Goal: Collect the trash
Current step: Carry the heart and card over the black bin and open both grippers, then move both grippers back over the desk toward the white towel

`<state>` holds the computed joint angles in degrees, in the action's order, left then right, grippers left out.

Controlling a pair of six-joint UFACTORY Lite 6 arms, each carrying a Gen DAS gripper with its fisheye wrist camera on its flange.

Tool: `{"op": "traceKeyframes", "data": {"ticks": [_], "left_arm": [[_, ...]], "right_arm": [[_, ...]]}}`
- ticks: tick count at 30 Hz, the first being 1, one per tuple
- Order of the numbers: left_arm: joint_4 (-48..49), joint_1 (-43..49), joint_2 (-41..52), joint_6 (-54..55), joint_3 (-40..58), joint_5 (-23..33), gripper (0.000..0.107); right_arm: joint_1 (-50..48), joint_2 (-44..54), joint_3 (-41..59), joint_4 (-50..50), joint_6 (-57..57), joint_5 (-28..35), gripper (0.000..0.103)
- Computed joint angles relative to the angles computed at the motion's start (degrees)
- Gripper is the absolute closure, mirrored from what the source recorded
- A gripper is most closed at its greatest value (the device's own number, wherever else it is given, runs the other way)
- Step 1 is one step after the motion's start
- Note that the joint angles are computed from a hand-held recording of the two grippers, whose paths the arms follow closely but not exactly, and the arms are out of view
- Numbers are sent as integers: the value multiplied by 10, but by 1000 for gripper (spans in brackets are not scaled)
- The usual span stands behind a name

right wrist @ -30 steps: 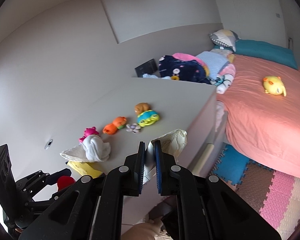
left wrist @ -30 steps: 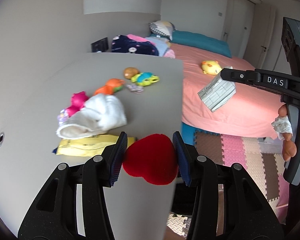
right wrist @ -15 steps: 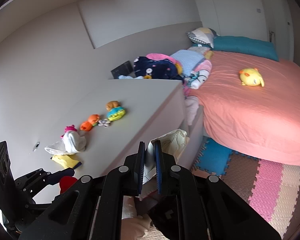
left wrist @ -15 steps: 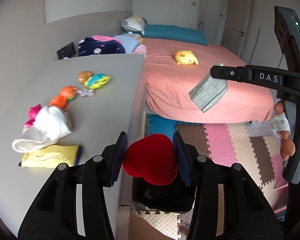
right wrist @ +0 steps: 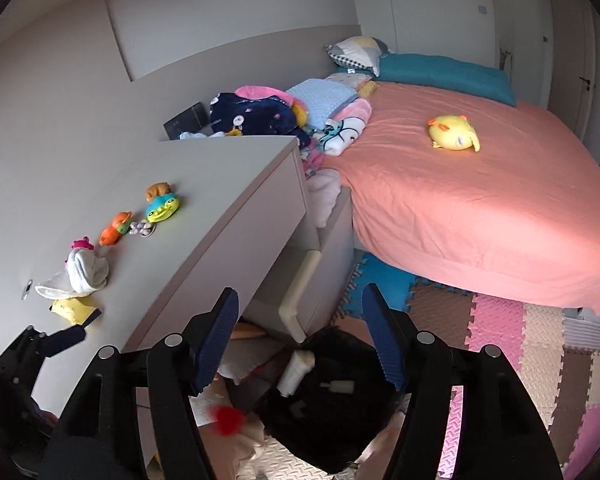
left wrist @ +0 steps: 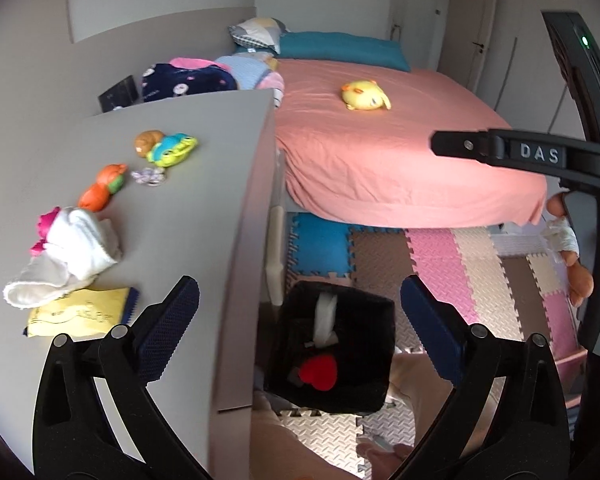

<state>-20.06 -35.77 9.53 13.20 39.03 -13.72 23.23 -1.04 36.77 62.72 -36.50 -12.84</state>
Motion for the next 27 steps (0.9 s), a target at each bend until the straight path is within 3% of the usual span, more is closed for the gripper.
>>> {"op": "traceKeyframes", "data": {"ticks": [17, 27], "left_arm": [[36, 47, -30, -27, -35, -8, 10], [132, 113, -60, -103, -61, -5, 10]], "right_arm": [[32, 41, 36, -1, 23, -10, 33], [60, 115, 114, 29, -8, -2, 32]]}}
